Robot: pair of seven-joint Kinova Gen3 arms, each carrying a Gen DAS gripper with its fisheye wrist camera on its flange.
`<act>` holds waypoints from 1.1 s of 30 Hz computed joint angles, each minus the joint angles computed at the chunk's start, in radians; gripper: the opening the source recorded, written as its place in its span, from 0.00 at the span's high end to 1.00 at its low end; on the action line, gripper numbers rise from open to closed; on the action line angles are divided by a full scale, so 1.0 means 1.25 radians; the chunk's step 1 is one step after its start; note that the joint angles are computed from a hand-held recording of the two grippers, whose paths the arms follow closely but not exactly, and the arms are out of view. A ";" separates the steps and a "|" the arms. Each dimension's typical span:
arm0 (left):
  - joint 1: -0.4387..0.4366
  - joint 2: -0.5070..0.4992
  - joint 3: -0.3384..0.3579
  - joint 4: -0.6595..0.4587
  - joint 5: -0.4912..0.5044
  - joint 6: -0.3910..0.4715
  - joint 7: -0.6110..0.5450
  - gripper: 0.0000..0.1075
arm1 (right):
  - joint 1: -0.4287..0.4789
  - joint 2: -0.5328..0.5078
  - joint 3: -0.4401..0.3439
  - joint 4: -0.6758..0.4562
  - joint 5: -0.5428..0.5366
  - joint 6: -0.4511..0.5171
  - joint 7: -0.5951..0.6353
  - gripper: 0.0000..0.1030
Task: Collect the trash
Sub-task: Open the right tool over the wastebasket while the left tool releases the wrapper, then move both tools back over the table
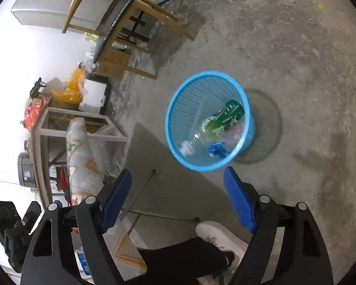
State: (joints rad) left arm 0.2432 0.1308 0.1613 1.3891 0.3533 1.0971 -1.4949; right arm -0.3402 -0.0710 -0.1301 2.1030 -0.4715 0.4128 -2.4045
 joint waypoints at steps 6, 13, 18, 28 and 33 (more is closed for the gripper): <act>-0.015 -0.082 -0.013 0.072 0.028 -0.007 -0.019 0.31 | -0.007 -0.004 -0.052 -0.061 0.165 0.090 -0.149 0.25; -0.048 -0.226 -0.074 0.179 0.087 -0.006 -0.087 0.24 | -0.059 -0.004 -0.090 -0.192 0.306 0.167 -0.205 0.25; -0.087 -0.344 -0.173 0.255 0.120 0.042 -0.159 0.23 | -0.115 0.028 -0.105 -0.291 0.306 0.168 -0.126 0.25; -0.201 -0.547 -0.451 0.379 0.087 0.149 -0.234 0.21 | -0.265 0.252 -0.132 -0.599 0.240 0.235 0.078 0.25; -0.232 -0.563 -0.576 0.392 0.046 0.205 -0.259 0.21 | -0.350 0.395 -0.117 -0.783 0.241 0.314 0.098 0.37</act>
